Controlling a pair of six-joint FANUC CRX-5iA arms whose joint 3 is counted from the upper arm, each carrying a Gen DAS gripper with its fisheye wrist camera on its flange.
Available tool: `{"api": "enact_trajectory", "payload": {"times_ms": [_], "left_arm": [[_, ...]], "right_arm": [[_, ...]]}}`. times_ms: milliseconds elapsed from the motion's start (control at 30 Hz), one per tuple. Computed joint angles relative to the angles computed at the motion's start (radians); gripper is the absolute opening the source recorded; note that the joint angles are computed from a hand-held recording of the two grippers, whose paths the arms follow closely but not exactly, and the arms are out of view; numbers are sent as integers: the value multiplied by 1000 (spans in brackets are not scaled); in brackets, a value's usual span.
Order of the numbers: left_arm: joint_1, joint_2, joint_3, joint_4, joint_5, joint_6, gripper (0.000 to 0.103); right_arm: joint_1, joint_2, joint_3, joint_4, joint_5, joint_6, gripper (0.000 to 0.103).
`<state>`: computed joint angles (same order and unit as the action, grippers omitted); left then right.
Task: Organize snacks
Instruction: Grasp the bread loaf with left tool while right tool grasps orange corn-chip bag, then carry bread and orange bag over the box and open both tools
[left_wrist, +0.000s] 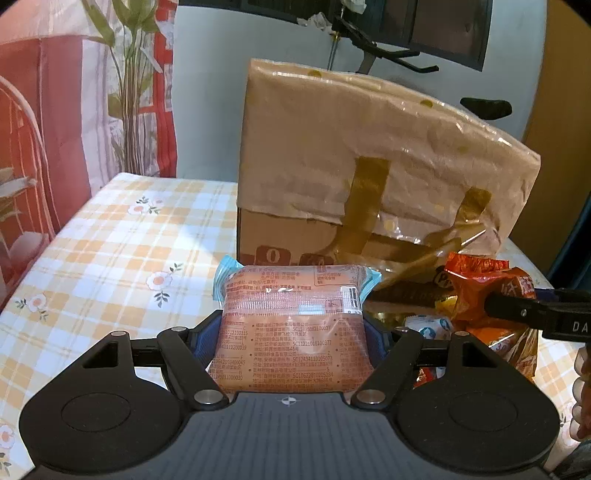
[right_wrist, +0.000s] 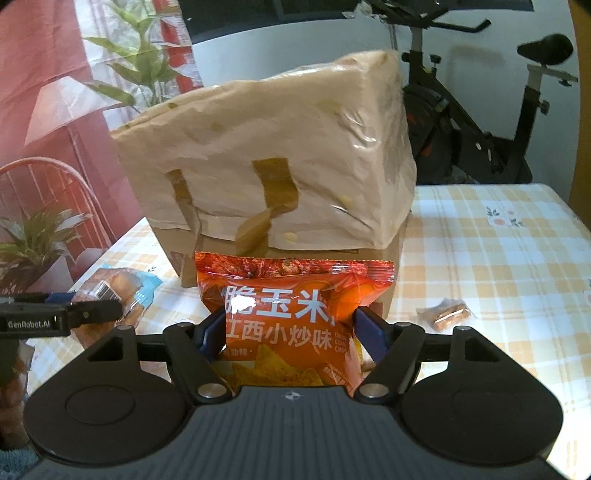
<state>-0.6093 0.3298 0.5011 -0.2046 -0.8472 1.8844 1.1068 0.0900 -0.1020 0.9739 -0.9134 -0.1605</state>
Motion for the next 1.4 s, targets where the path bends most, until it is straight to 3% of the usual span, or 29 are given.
{"api": "enact_trajectory", "payload": {"times_ms": [867,1100,1400], "left_arm": [[-19,-88,-58,-71,66,63,77],[-17,-108,-48,-79,105,41,77],[-12,-66,74,-77,147,0,77]], "right_arm": [[24,-16,-26,157,35,33,74],[13,-42,-51,274,74,8,74],[-64,-53,-12,462,186,9,74]]}}
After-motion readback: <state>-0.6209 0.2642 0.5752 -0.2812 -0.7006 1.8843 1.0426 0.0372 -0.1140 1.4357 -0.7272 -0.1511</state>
